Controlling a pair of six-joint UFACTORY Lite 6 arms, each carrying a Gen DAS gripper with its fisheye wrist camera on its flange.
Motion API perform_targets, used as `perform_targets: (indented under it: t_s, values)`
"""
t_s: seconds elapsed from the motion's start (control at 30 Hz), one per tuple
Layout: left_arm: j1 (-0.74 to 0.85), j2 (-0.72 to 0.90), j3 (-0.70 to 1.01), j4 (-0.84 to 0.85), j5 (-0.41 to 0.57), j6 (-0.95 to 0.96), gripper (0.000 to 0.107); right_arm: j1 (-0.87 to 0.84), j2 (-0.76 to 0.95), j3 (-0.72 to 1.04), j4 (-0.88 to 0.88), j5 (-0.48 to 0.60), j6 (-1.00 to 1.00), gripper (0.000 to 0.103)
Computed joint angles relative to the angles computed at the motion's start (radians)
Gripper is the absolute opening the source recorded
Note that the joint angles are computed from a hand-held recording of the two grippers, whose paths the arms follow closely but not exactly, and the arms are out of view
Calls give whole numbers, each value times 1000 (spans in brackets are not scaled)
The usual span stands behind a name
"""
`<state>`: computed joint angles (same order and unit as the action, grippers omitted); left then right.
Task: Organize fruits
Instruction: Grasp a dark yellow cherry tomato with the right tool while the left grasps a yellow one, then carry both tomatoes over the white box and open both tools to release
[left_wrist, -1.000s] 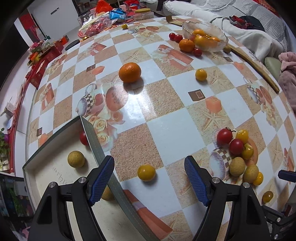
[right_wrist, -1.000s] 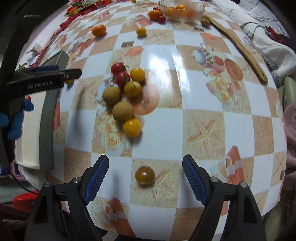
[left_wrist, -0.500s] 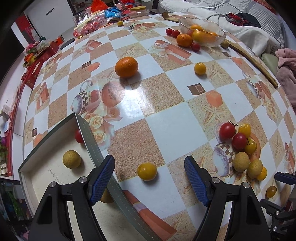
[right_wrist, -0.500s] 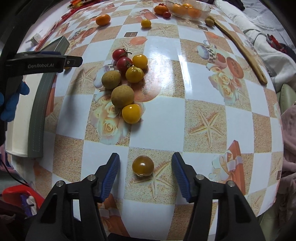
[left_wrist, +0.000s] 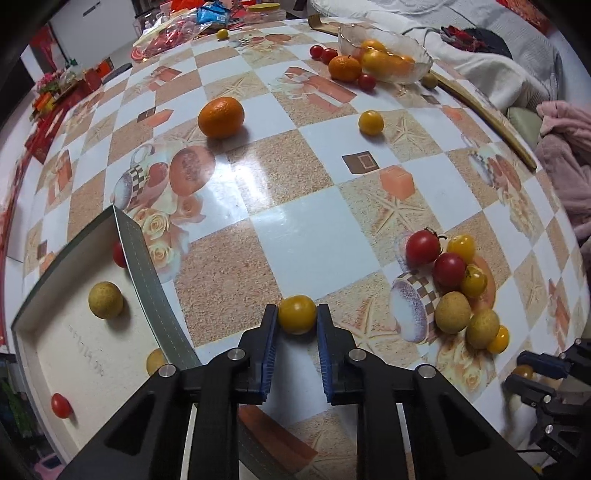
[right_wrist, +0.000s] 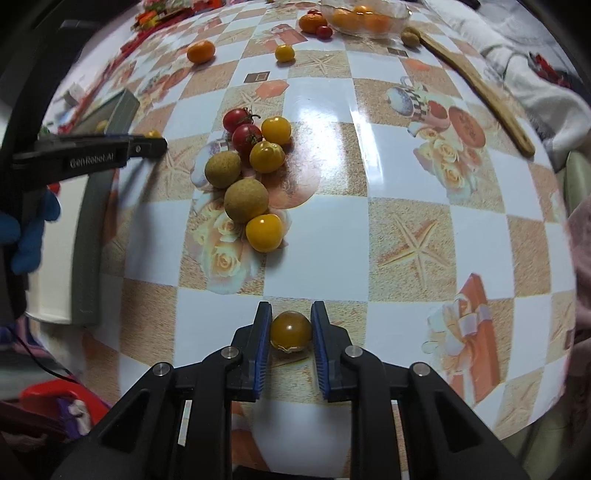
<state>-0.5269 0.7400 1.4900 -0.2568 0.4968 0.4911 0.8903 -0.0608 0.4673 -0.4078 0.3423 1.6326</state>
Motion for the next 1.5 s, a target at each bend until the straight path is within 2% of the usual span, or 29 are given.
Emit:
perform_targets:
  t_s: [0.17, 0.4, 0.83, 1.13, 1.3, 1.5]
  values:
    - [11, -3, -3, -40, 6, 13, 22, -46, -51, -45, 4, -42, 6, 24]
    - [30, -57, -39, -104, 11, 53, 22, -94, -126, -49, 30, 2, -46, 24]
    - [161, -190, -108, -175, 25, 107, 22, -180, -14, 131, 130, 27, -296, 24]
    - [338, -290, -216, -187, 15, 148, 22, -208, 214, 430, 246, 33, -555, 24]
    - [442, -319, -271, -175, -1, 159, 22, -207, 398, 672, 326, 53, -729, 24]
    - [553, -334, -343, -155, -36, 169, 22, -208, 642, 1002, 504, 96, -971, 24]
